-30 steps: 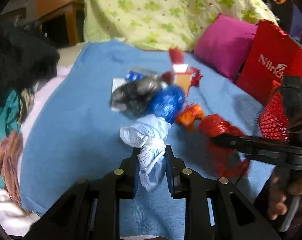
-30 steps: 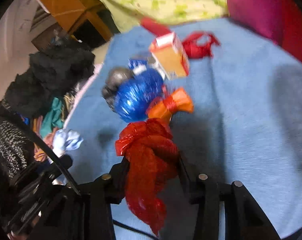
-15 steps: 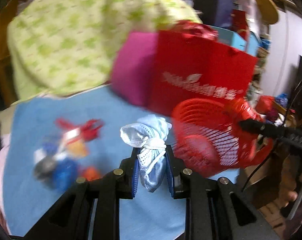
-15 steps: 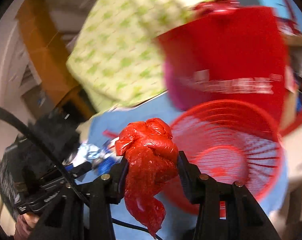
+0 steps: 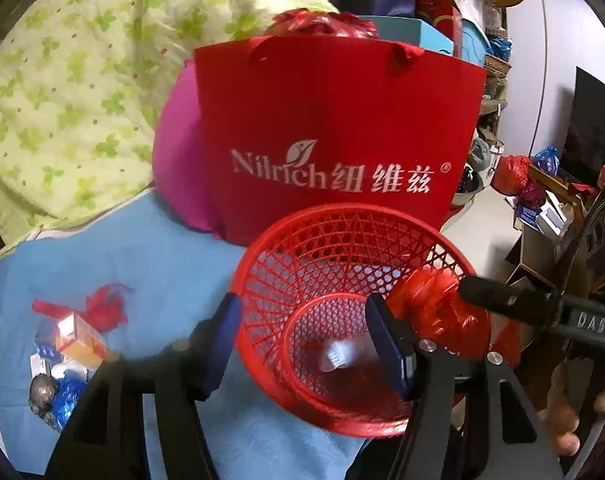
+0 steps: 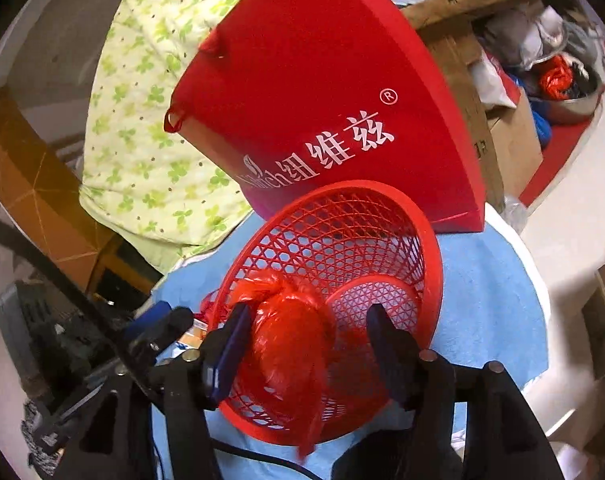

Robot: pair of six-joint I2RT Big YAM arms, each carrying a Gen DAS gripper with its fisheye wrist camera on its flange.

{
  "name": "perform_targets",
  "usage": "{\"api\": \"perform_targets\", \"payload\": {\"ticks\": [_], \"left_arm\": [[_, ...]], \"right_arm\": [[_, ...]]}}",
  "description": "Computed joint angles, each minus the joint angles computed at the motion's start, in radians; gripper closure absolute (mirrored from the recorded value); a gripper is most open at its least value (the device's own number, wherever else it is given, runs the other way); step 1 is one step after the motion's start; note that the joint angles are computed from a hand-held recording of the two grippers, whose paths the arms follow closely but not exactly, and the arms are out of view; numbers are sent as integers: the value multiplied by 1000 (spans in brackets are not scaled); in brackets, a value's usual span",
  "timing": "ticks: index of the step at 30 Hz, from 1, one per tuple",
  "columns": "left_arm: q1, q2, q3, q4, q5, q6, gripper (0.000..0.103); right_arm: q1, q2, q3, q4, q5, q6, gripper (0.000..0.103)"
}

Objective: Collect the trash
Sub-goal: 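Carry both items over the red mesh basket and open both tools, then move both tools back over the remaining trash on the towel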

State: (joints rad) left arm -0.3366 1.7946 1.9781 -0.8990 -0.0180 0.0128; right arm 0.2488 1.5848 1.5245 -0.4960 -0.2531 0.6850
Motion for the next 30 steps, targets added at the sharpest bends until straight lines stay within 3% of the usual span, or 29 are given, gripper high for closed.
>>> {"api": "perform_targets", "payload": {"ticks": [3,8,11,15,21,25,30], "left_arm": [[16,-34,-49,25,-3,-13,38],[76,-173,-237,114,-40,-12,37],[128,-263,-360,170,-74,-14,34],[220,-358,-487,204,-117,-34,34],[393,-443,-633,235,-202,-86,33],[470,-438,-671,235,-185,-115,33],[521,-409,-707,262,-143,-132,33]], "right_arm": [[11,-14,-10,25,11,-10,39],[64,-40,0,65,24,-80,39],[108,-45,14,96,-1,-123,39],[177,-16,71,80,-54,-180,39],[287,98,211,-30,-83,-240,39],[332,228,346,-135,-114,-241,39],[354,443,585,-299,-187,-171,39]]}}
